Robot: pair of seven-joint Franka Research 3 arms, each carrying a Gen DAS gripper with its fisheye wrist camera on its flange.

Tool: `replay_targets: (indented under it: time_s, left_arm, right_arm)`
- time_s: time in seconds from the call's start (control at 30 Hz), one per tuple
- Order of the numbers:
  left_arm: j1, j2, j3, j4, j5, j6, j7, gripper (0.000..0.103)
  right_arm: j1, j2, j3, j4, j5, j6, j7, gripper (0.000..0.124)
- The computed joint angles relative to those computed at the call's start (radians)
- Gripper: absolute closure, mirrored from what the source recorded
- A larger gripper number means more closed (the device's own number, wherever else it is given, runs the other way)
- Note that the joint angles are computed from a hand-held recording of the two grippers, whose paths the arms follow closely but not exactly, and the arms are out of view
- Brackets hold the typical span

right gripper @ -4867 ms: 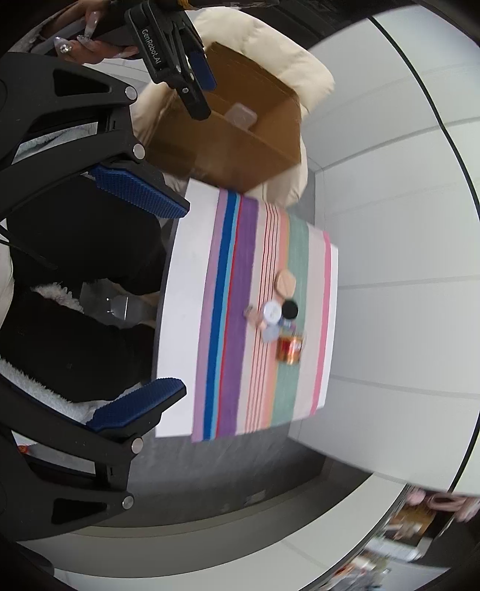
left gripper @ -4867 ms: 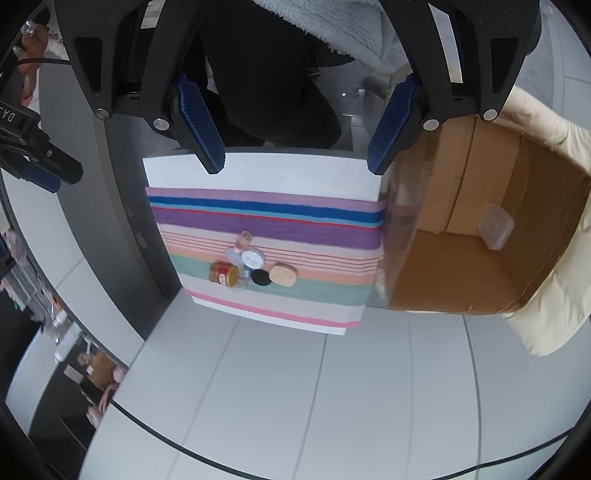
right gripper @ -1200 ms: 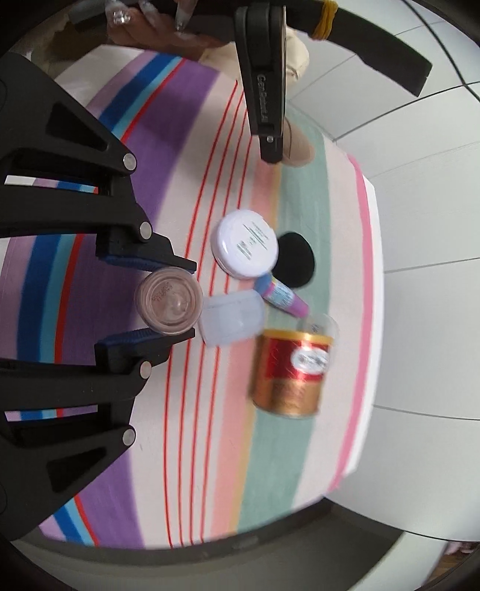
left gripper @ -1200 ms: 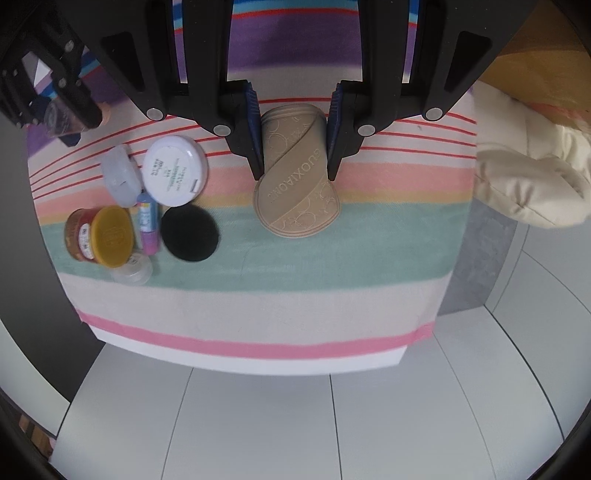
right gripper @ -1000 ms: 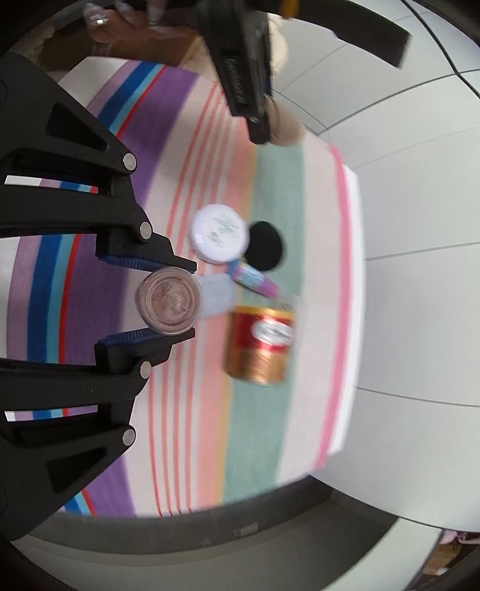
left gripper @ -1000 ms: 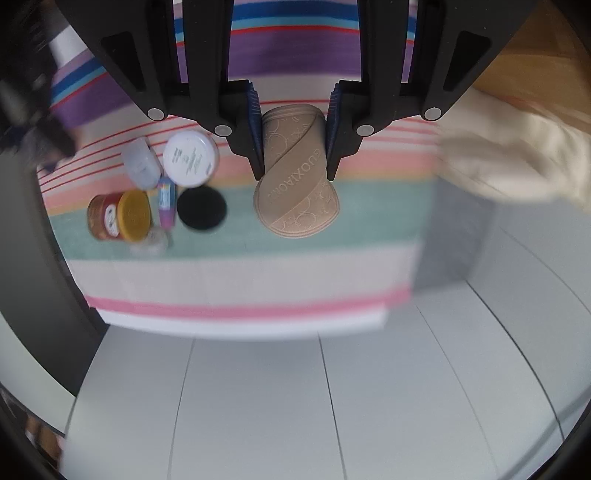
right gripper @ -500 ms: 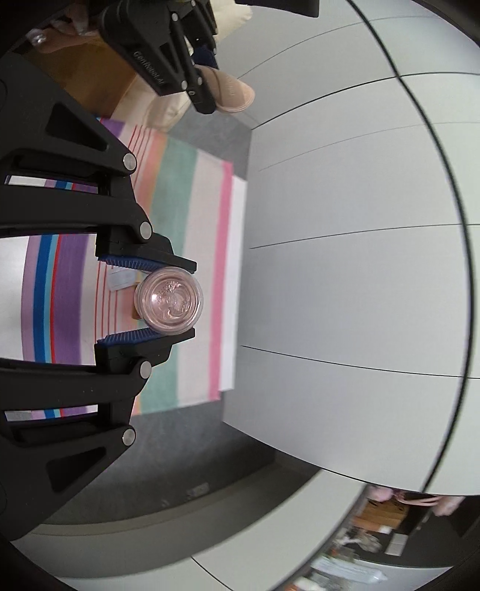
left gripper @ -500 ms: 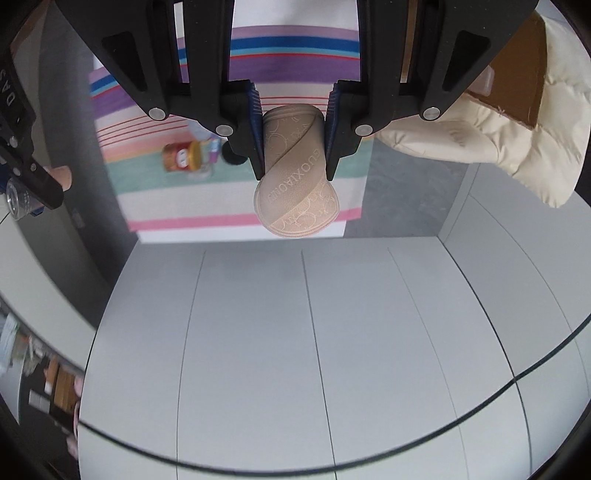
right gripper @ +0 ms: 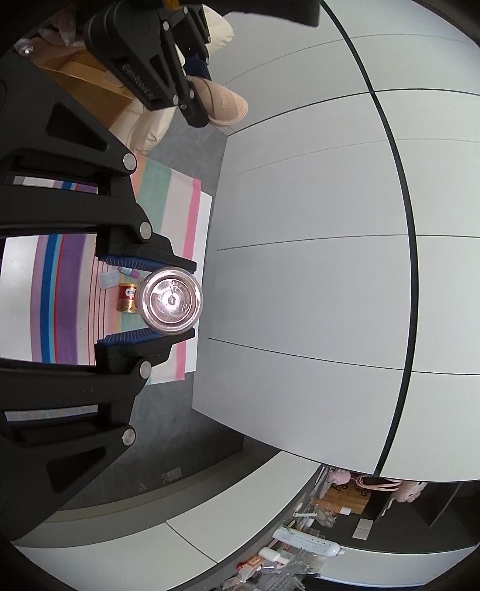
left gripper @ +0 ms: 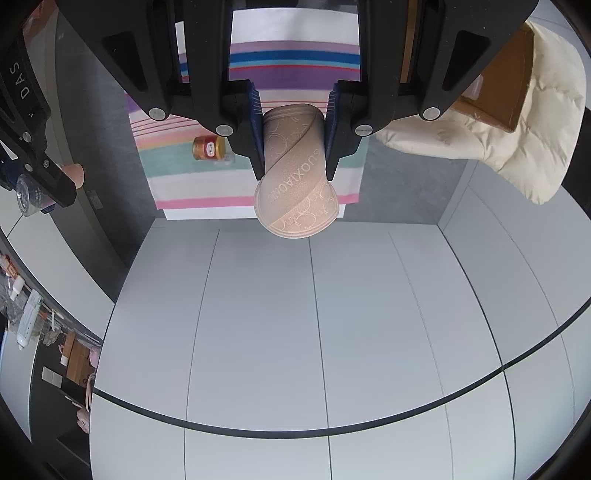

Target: Organize objects

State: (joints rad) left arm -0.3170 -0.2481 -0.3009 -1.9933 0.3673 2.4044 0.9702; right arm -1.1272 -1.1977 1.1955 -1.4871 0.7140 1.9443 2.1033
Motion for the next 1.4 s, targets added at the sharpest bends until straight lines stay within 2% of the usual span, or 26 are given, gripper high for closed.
replay_targets:
  time_s: [0.3, 0.47, 0.6, 0.83, 1.03, 1.2, 1.4]
  left_arm:
    - [-0.012, -0.109, 0.008, -0.103, -0.037, 0.011, 0.016, 0.075]
    - [-0.013, -0.212, -0.001, -0.202, -0.019, 0.034, -0.006, 0.075]
    - [-0.053, -0.317, 0.035, -0.302, -0.085, 0.051, 0.023, 0.075]
    - [-0.105, -0.511, 0.050, -0.464, -0.145, 0.038, 0.066, 0.075]
    - [-0.153, -0.670, 0.067, -0.588, -0.198, -0.033, 0.085, 0.075]
    - [-0.168, -0.787, 0.067, -0.668, -0.223, -0.098, 0.069, 0.075]
    - [-0.191, -0.909, 0.060, -0.750, -0.232, -0.142, 0.047, 0.075]
  right_arm:
    - [0.009, -0.012, -0.022, 0.034, -0.015, -0.043, 0.013, 0.095]
    - [0.055, -0.032, -0.046, 0.022, -0.014, -0.073, 0.028, 0.096]
    - [0.132, -0.045, -0.061, -0.045, -0.015, -0.056, 0.026, 0.095]
    - [0.294, -0.030, -0.050, -0.168, -0.048, -0.025, 0.061, 0.096]
    - [0.431, -0.009, -0.036, -0.257, -0.093, -0.020, 0.136, 0.095]
    - [0.549, 0.017, -0.028, -0.336, -0.114, -0.017, 0.225, 0.095]
    - [0.641, 0.062, -0.014, -0.381, -0.160, -0.020, 0.321, 0.095]
